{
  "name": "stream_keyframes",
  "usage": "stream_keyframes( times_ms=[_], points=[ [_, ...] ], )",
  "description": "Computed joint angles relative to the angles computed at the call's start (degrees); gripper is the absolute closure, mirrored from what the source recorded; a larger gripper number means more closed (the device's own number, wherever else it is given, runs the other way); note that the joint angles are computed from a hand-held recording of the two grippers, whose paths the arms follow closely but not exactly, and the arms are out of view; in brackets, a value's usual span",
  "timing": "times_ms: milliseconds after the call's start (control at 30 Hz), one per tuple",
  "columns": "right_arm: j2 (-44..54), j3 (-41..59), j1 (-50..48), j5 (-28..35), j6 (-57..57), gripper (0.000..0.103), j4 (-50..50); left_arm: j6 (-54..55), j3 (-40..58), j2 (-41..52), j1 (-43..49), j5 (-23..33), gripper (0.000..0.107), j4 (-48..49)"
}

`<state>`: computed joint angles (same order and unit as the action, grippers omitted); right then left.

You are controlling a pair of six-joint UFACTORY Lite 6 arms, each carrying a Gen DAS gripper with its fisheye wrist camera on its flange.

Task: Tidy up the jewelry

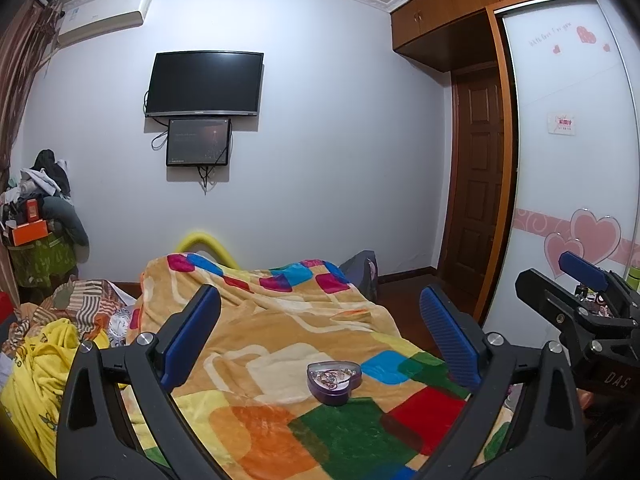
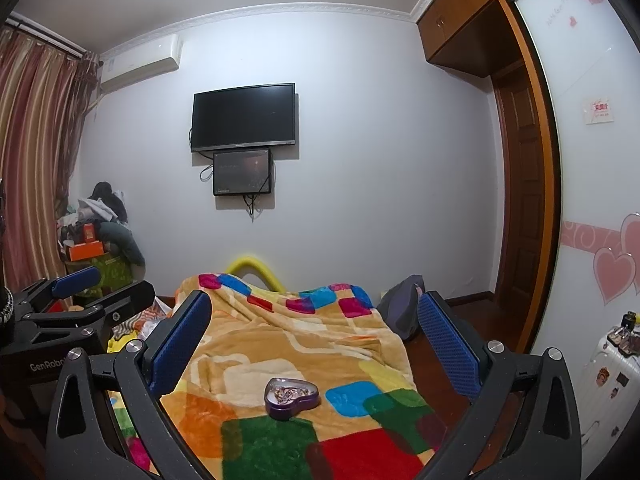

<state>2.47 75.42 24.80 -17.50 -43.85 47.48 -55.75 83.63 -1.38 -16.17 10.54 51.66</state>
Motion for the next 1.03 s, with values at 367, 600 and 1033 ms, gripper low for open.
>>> stream_keyframes(
  times_ms=[367,600,1033],
  points=[
    [0.06,-0.11,0.02,0.53,-0.99,0.001,0.72,0.51,-0.31,-0.03,-0.33,-0.05,0.006,0.13],
    [0.07,0.00,0.18,-0.09,-1.25,0.001,1.33,6.52,-0.43,-0.05,0.29,-1.07,0.006,-6.71],
    [0.32,-0.54,-0.27,-0.29,1.47,0.001,-0.55,16.41,-0.23,0.71,1.82,-1.98,0.006,-18.22]
  ],
)
